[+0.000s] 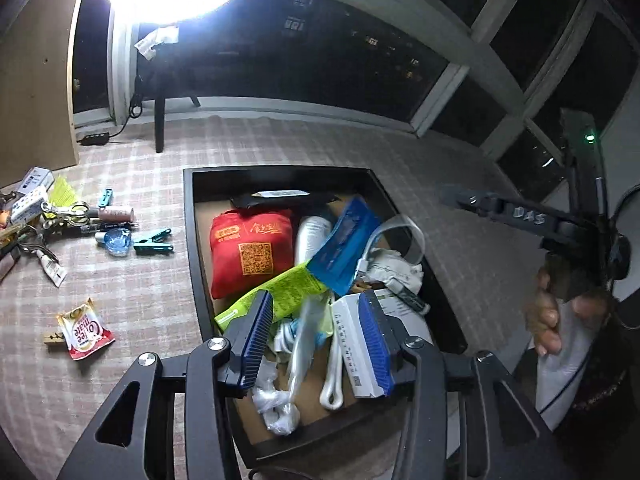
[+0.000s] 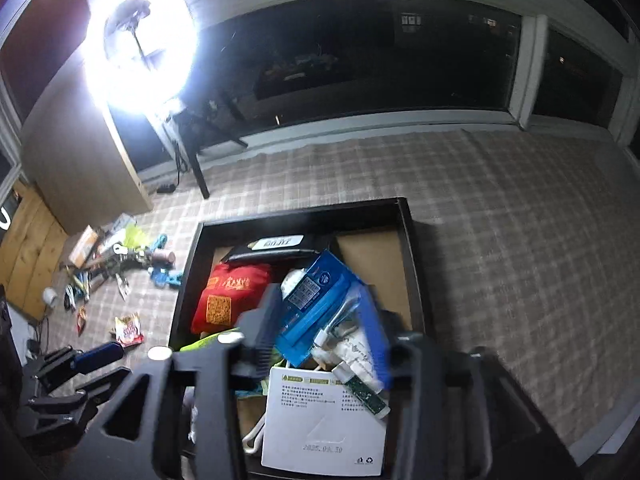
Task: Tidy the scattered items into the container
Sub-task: 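Carry the white tube and cable over the tray and open both tools, then move both open tools back to the Coffee-mate packet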
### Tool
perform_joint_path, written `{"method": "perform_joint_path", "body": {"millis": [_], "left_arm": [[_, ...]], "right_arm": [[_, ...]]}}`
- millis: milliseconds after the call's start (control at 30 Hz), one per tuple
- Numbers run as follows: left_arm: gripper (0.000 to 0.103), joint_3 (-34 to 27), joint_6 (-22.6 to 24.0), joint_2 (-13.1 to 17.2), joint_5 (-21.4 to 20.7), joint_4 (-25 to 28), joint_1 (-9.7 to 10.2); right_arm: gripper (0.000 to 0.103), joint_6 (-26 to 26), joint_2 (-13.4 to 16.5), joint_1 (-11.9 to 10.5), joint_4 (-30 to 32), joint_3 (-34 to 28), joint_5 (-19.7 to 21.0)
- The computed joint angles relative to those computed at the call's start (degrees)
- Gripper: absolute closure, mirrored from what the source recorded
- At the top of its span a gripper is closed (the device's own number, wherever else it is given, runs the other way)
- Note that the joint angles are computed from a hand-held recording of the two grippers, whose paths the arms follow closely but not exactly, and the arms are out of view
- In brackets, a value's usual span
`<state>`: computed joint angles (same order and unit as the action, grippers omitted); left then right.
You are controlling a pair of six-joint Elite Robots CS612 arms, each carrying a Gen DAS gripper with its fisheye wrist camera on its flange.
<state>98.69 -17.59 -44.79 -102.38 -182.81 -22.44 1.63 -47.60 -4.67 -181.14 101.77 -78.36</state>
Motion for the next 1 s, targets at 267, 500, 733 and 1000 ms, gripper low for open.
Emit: {"method": "perform_joint_path", "body": {"millis": [267, 500, 733, 1000], "left_arm": [[0.061, 0.8, -1.4, -0.2, 2.0, 1.9, 0.55], [0.061, 2.2, -3.5, -0.5, 3.9, 2.3, 2.43], [0.061, 4.6, -5.8, -1.2, 6.3, 1.9, 5.56], [0.061, 6.9, -8.3, -1.5, 9.1, 2.1, 10.24]], "right_arm": [[0.060, -0.8, 0.6, 0.1, 0.5, -0.5, 2.8], [0.060, -1.6, 1.8, 1.8, 3.4, -2.3, 4.8], [0.059, -4.2, 2.8, 4.8, 6.7, -4.5, 6.3], [0.053, -6.8, 4.4, 9.5, 11.5, -7.7, 6.7]]}}
